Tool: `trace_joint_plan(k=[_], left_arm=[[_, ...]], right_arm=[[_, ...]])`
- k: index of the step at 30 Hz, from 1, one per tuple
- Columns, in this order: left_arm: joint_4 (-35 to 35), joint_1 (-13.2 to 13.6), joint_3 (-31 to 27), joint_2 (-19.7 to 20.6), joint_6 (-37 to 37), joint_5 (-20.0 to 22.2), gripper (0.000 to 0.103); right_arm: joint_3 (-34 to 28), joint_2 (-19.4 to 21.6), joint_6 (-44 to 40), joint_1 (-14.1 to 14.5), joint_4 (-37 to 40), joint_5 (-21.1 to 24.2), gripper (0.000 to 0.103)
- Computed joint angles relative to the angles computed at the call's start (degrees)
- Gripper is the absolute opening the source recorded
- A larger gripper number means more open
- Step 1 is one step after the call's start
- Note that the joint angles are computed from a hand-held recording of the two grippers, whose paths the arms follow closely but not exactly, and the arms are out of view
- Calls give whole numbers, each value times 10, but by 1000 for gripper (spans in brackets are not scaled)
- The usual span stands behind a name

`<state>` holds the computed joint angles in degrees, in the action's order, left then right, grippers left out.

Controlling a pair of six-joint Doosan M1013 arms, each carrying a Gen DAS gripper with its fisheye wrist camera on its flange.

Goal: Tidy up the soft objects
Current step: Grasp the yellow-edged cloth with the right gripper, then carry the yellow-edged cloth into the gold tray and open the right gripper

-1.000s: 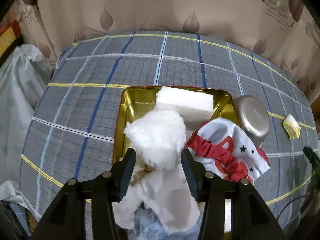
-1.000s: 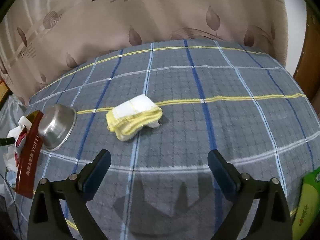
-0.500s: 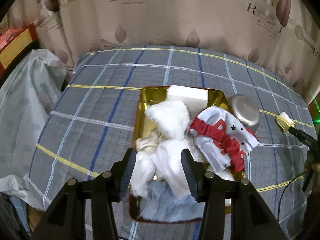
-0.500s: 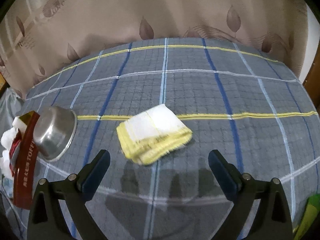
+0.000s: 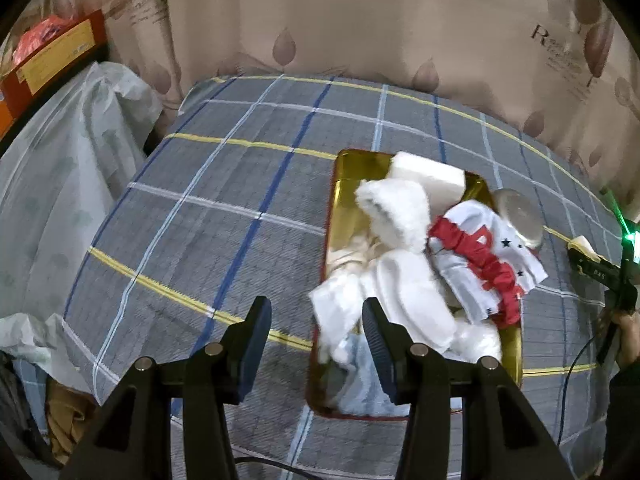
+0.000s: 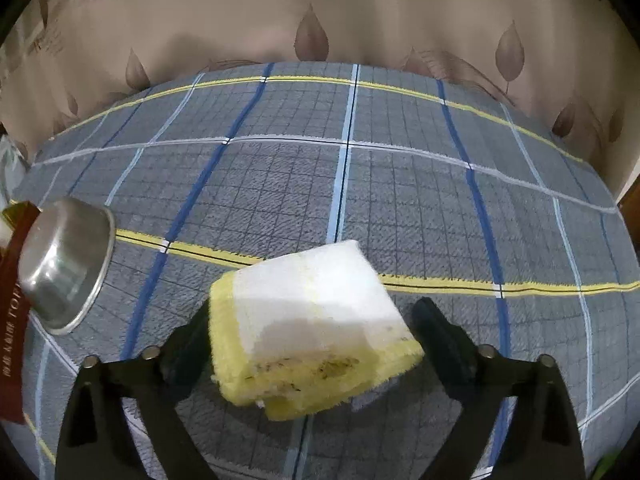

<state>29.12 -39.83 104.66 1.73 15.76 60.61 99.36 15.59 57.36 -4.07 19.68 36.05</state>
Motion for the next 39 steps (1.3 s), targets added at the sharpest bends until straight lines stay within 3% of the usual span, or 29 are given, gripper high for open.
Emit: trace_joint_plan(k=[1,7,25,31,39], left_arm=[[-1,0,1,0,0,0,48],[-1,1,3,0,-7,6,48],[21,-11,11,-4,-18,15,48],[19,-12,10,-1,-18,24,48],[25,-13,9,-3,-30,48,48]], right_arm=[[2,-1,0,1,-1,-5,79],[6,-7,-10,-1,30,-7,70],[32,-67,-91,-5,125,18,68],[36,-93,-141,12,170,39,68],[41,-116,-195,61,214,80,69]])
